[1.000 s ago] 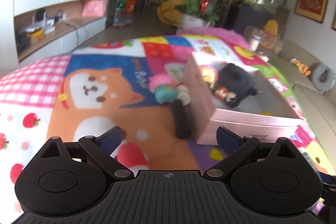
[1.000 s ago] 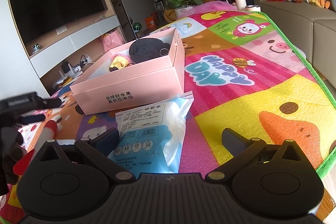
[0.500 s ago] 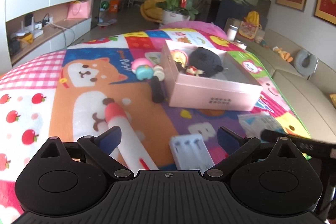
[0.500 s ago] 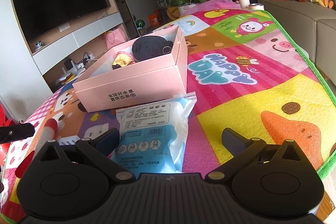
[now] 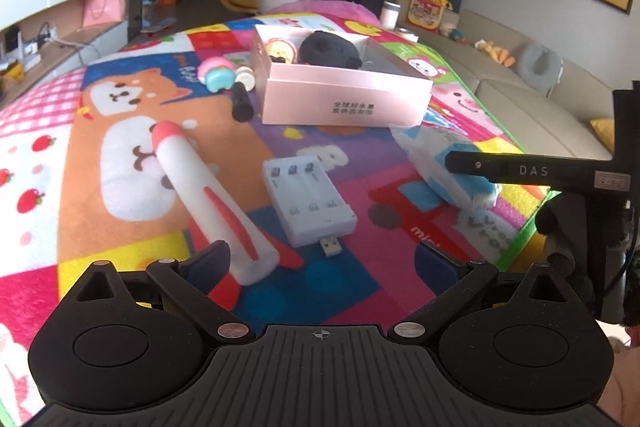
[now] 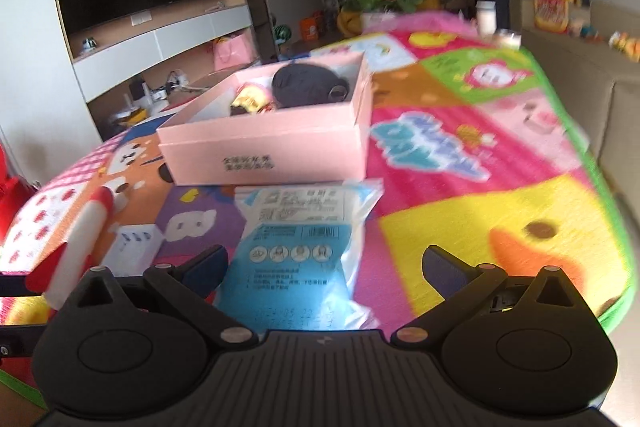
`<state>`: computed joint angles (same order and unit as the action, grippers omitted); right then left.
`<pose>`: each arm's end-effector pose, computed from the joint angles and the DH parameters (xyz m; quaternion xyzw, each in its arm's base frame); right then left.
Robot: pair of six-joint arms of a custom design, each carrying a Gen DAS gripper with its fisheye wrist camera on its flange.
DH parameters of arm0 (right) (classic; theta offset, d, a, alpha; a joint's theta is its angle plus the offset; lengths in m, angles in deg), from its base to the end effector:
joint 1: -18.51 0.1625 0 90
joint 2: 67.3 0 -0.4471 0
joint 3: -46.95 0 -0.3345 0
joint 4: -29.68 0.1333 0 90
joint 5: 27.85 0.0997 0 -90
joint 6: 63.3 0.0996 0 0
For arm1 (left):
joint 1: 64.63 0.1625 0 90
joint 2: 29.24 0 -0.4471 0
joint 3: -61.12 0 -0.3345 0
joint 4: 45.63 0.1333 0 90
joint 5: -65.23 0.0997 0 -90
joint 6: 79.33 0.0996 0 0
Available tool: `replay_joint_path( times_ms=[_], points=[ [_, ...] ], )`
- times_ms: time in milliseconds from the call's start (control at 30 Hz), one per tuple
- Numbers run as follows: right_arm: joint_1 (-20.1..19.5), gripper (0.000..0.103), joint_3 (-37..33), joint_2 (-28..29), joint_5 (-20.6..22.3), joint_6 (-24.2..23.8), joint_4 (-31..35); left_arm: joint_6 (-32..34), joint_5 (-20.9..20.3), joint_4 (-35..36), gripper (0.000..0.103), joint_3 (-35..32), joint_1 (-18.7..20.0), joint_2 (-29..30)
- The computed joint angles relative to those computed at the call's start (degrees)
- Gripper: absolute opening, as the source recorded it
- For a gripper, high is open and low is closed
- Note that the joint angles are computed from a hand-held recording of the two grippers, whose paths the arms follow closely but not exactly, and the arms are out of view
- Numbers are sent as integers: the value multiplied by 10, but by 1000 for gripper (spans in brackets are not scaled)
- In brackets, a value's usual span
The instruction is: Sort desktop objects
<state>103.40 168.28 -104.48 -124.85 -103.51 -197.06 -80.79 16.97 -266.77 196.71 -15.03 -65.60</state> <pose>0.0735 -0.5381 0.1191 0.2440 -0.8614 0.3869 0.2209 -0.1269 -0.4571 0.0870 0.2071 0.8797 -0.3623 0.2282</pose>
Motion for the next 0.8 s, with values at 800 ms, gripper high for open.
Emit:
replay_joint_path(
  times_ms=[800],
  points=[
    [15, 103, -11, 21, -15, -51, -33, 2, 12, 67, 101, -67, 16, -25]
  ],
)
